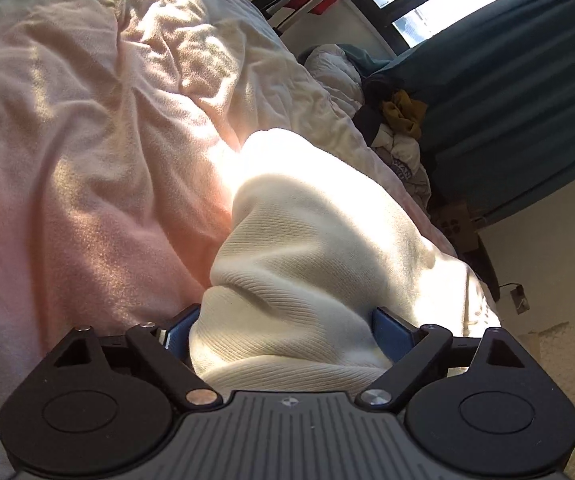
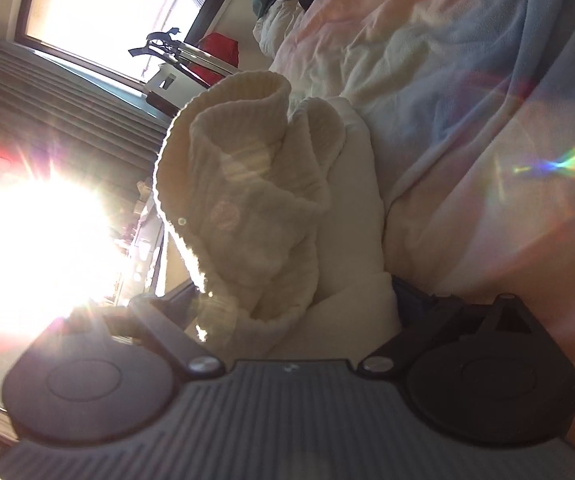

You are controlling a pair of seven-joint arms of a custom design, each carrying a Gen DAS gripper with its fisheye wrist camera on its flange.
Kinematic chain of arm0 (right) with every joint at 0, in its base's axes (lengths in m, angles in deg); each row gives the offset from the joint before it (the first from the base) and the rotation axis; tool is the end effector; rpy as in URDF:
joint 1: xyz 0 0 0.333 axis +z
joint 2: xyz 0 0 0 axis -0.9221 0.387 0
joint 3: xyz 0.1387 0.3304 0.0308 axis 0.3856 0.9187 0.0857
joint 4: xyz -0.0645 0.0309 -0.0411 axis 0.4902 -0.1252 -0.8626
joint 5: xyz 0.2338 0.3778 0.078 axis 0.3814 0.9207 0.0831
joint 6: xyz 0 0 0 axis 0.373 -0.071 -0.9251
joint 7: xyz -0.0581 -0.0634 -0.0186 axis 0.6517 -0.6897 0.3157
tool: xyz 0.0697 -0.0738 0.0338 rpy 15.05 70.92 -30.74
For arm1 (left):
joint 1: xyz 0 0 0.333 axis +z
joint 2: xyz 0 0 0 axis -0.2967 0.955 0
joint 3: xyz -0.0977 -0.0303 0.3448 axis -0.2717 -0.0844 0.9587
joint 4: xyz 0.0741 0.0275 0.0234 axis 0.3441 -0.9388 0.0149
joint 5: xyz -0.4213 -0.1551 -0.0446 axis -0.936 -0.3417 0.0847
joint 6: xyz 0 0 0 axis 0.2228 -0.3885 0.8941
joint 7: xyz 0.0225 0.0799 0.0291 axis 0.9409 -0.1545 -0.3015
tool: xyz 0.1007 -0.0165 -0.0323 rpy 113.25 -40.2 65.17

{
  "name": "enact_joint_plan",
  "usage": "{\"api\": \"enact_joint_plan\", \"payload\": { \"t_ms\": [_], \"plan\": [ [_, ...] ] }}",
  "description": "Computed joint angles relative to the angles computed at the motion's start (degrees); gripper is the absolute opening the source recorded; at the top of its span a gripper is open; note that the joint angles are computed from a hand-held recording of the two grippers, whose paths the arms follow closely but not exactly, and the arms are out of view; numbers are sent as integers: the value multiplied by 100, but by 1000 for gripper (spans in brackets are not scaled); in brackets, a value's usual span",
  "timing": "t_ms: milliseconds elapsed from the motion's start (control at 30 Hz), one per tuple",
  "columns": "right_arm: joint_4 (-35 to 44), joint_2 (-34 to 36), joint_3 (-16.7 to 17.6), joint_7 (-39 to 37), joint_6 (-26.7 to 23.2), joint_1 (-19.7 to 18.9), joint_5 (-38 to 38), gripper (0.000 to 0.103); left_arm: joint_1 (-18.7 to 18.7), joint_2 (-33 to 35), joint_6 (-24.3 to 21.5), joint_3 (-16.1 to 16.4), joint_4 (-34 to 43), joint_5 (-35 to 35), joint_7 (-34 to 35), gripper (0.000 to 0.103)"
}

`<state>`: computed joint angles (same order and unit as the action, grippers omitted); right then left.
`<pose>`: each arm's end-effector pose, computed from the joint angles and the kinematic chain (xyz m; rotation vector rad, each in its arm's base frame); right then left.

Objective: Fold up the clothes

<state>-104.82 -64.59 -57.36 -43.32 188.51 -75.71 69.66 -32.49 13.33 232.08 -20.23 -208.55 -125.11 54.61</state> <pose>0.7119 -0.0271 0.3670 -1.4120 1.4701 0.4672 0.4907 -0.1877 0.4189 -2.4778 0.9042 -1.3675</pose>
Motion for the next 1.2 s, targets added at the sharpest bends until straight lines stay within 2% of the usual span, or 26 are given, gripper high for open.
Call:
{"api": "enact_joint_plan", "payload": {
  "t_ms": [133, 233, 333, 533, 667, 733, 833, 1033, 1200],
  "plan": [
    [-85, -88, -1, -10, -1, -18, 114, 66, -45, -59, 100, 95, -184, 567, -844, 60],
    [-142, -173, -23, -14, 22, -4, 192, 60, -34, -112, 237, 86, -297, 872, -1384, 51],
    [-220, -301, -60, 16, -18, -9, 306, 52, -37, -210, 348, 41, -361, 1002, -1725, 47],
    [-318, -587, -202, 217, -369, -83, 583, 49, -45, -456, 456, -42, -445, 1323, -2409, 46],
    [-476, -871, -356, 281, -499, -118, 652, 48, 82, -521, 357, -405, -130, 681, -1899, 45],
    [-560, -1011, -460, 303, -542, -162, 745, 47, 143, -460, 318, -643, 224, 58, -1153, 45],
    [-631, -1158, -630, 294, -661, -270, 911, 47, -41, -253, 418, -693, 732, -374, -512, 45],
    [-580, -1291, -985, 166, -928, -647, 1258, 47, -654, 560, 645, -570, 1928, -286, 12, 45],
    [-357, -1272, -1269, 118, -1087, -1101, 1365, 47, -1206, 1521, 501, -375, 3153, 231, 27, 45]
  ]
}}
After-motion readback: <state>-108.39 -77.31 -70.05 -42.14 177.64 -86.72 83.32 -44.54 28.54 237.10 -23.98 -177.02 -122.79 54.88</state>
